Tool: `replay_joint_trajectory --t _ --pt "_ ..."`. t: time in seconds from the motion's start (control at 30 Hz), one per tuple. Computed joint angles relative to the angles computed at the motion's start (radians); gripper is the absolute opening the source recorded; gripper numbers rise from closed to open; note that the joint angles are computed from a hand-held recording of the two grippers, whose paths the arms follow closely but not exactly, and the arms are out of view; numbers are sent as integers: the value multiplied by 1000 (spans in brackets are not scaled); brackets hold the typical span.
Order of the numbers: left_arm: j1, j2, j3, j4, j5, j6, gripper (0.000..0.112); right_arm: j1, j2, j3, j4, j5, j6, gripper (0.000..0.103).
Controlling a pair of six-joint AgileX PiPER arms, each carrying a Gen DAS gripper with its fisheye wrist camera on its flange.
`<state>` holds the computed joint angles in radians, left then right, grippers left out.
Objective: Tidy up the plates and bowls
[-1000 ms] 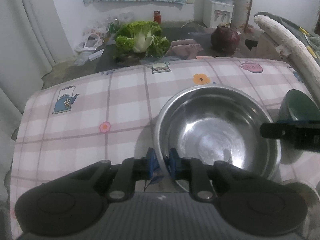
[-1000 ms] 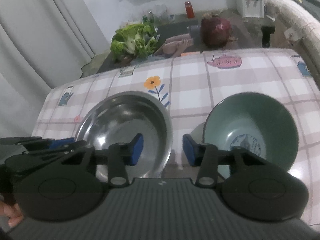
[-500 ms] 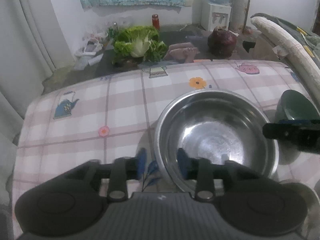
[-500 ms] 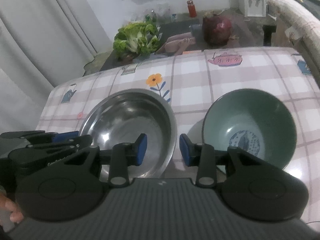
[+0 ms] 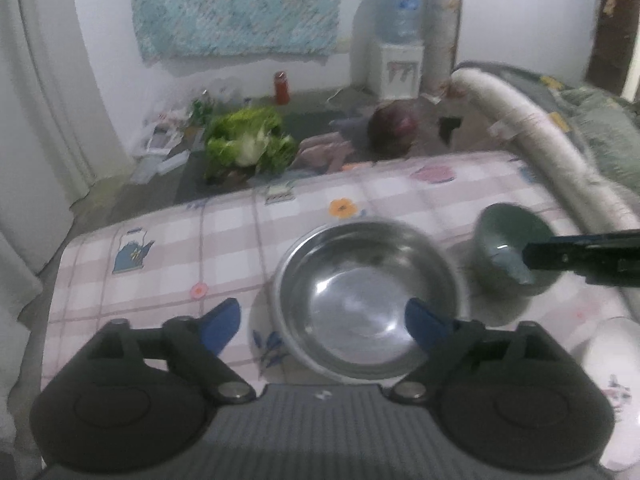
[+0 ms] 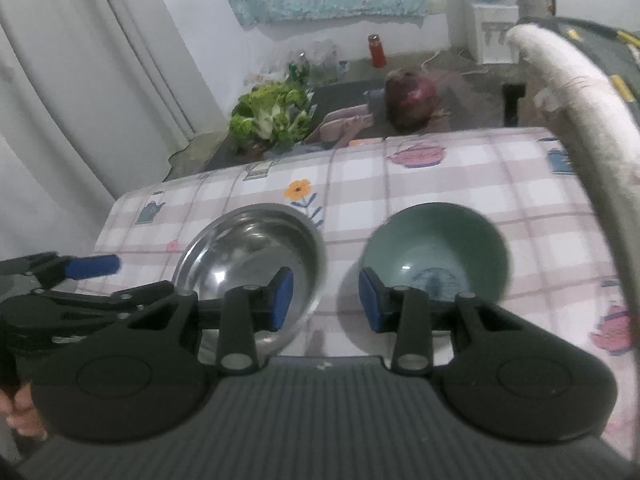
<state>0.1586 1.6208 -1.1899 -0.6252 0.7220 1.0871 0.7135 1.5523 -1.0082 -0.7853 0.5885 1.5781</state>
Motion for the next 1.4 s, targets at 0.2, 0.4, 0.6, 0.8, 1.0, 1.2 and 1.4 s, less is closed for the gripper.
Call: replay_joint_trajectory --t 0.2,0.4,0.6,0.8,1.0,1.2,1.4 --pt "39 -48 -9 -138 202 97 99 82 -168 112 -65 150 88 46" --pt "7 -95 69 -224 219 162 99 253 -298 155 -177 438 191 102" --pt "-91 -81 90 -226 174 104 98 271 -365 141 -96 567 47 102" --pt "-223 -24 65 -148 55 -27 95 149 -440 214 -31 401 -161 102" --pt "-311 102 -47 -24 22 -209 61 -75 -362 256 16 143 -229 101" --pt "-383 223 -171 107 30 -387 28 -288 -233 293 88 -133 -274 87" --pt "-432 278 -218 206 20 -514 19 -448 -106 298 319 -338 -458 51"
